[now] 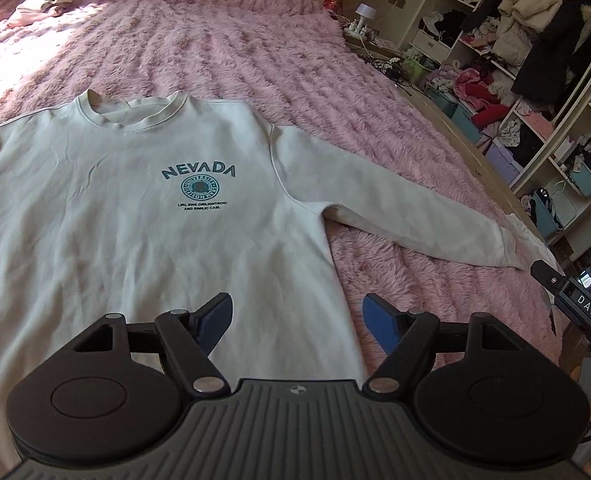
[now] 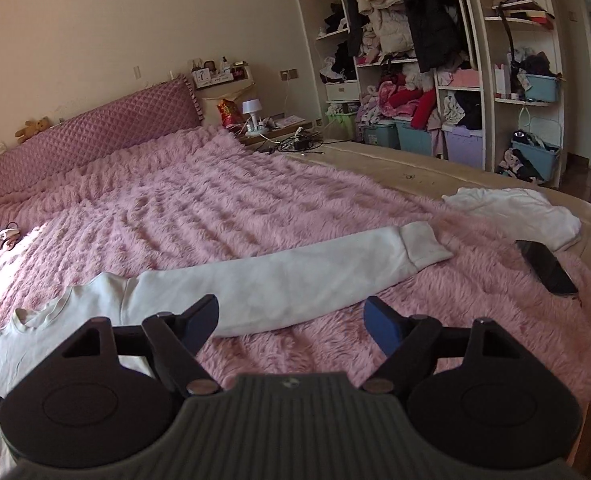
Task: Fold small clothes
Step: 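Grasp the sweatshirt sleeve cuff with the right gripper, then carry the held sleeve across the chest and open the right gripper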
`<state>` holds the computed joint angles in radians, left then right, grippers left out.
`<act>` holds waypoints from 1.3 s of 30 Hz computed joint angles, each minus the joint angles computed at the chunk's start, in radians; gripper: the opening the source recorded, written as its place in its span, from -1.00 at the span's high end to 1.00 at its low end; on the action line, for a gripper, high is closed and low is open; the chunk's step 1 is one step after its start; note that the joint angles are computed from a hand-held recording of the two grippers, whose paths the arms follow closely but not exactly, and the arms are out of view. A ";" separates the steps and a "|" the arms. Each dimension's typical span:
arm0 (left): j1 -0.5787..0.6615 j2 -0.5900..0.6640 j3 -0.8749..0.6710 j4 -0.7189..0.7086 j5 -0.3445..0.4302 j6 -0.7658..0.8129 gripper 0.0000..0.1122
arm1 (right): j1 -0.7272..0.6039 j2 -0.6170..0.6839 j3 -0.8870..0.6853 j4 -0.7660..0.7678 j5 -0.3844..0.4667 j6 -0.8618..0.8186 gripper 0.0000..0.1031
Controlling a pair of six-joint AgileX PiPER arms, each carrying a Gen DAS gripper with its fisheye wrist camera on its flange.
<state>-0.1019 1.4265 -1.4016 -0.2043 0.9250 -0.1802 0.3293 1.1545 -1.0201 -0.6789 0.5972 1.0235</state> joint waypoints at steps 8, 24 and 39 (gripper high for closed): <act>-0.043 0.283 -0.216 -0.068 -0.065 0.057 -0.55 | -0.360 0.283 -0.076 -0.010 -0.295 0.053 0.04; -0.114 0.662 -0.569 -0.117 -0.057 0.046 -0.55 | -0.516 0.684 -0.322 0.364 -0.409 -0.107 0.55; -0.141 0.727 -0.601 -0.131 -0.049 0.082 -0.60 | -0.499 0.645 -0.306 0.160 -0.481 0.099 0.96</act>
